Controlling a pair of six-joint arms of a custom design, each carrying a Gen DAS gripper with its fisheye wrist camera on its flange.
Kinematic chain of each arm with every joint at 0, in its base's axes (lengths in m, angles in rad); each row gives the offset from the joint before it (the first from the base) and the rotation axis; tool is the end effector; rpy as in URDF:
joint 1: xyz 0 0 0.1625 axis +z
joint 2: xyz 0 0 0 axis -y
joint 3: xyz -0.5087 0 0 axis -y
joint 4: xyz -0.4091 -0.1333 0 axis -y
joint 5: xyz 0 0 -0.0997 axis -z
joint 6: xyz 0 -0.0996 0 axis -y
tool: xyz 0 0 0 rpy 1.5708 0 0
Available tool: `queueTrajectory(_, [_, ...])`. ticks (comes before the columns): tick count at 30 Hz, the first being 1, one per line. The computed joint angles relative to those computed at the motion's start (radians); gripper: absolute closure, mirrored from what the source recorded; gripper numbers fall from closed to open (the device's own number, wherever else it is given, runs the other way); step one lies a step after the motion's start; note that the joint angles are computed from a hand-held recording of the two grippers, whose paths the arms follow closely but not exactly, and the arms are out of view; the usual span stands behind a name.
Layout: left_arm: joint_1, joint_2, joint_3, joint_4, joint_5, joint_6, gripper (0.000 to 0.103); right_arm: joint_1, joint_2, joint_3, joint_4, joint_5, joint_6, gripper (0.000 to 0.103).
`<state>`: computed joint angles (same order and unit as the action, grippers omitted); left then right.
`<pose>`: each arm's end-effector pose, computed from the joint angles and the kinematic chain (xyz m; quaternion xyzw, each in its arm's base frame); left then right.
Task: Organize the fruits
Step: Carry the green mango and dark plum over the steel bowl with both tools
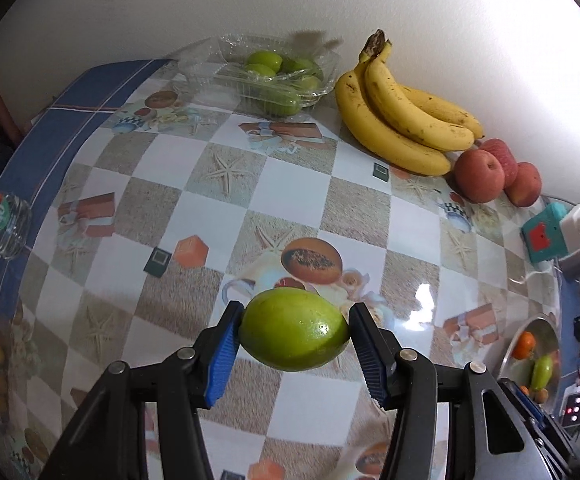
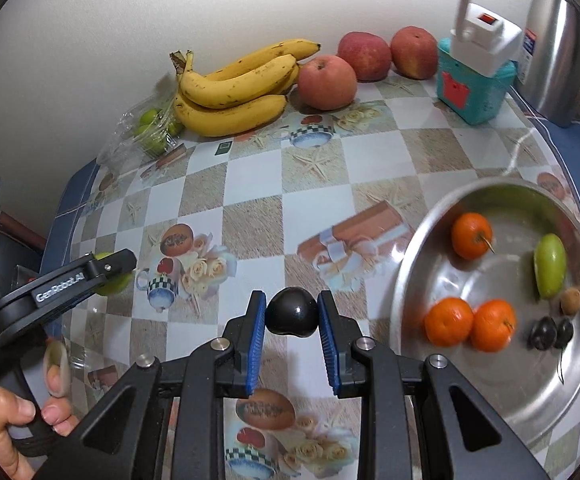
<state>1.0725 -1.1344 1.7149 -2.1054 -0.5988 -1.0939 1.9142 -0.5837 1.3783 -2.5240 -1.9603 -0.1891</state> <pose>-0.1233 -0.6776 0.3385 -0.2491 0.8482 -0.3195 0.3411 0.3674 -0.7438 0.0757 0.2425 -0.9476 0.0924 0.1864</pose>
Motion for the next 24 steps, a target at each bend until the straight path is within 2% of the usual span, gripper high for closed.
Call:
queueTrajectory(4, [-0.029,-0.004,0.021,0.011,0.004,-0.040,0.046,-0.005,-0.027,0.036,-0.018,0.000,0.017,0.076])
queueTrajectory(9, [-0.059,0.000,0.052,-0.044,-0.024,-0.023,0.046,-0.014,-0.068,0.090,-0.047,0.016,0.040,0.076])
queueTrajectory(16, [-0.112,0.001,0.083,-0.047,0.001,-0.045,0.046,-0.026,-0.129,0.178,-0.106,0.031,0.039,0.076])
queueTrajectory(24, [-0.142,0.009,0.121,-0.117,-0.034,-0.040,0.046,-0.035,-0.168,0.231,-0.154,0.040,0.037,0.076])
